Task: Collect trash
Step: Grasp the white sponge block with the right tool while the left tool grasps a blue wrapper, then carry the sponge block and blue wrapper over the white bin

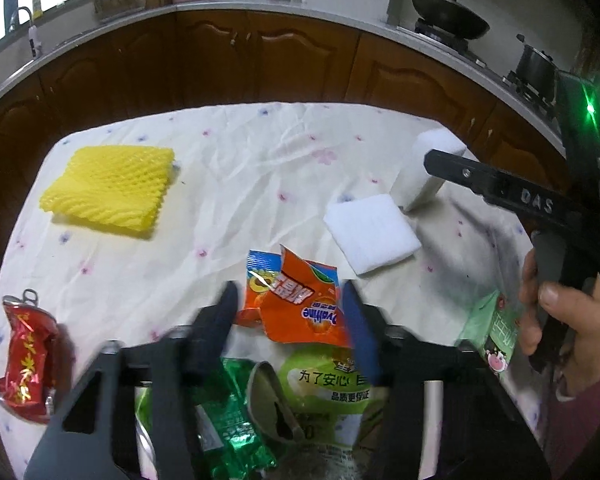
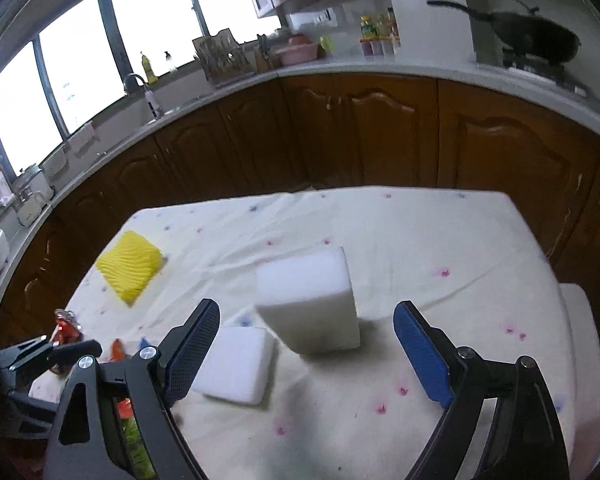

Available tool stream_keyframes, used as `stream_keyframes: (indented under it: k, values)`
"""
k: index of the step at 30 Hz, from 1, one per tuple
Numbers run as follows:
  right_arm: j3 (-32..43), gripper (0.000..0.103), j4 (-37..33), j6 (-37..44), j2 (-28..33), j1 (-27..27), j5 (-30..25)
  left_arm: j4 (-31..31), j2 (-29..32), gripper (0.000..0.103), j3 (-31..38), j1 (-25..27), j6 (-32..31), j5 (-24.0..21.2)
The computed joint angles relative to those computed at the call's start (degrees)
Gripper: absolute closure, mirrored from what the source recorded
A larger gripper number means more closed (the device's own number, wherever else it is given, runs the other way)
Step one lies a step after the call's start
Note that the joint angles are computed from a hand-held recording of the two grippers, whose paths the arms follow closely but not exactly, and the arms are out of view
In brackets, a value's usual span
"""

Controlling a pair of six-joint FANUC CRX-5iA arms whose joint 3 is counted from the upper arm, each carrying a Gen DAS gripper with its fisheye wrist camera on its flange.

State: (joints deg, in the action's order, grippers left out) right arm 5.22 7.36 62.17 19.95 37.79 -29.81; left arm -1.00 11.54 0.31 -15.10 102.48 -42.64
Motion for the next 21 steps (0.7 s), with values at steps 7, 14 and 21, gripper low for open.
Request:
stream_keyframes:
  k: [7,14,21]
  values:
    - [-2.0,0.057,0.9,-2.6,-2.1,-0.3,0.6,-1.7,-1.1,0.102,-0.8,-1.0,0.0,1.5]
    - [-10.3,0.058,3.3,-7.1,-9.6,-0.1,7.1,0.6,-5.7,0.102,-4.5,-1.0,-0.7,6.4]
    - [-20.9,0.058,10.3,-16.6,-19.1,0.3,12.1,4.7,-8.8,0.102,-7.3,-3.2,-2.3,11.1]
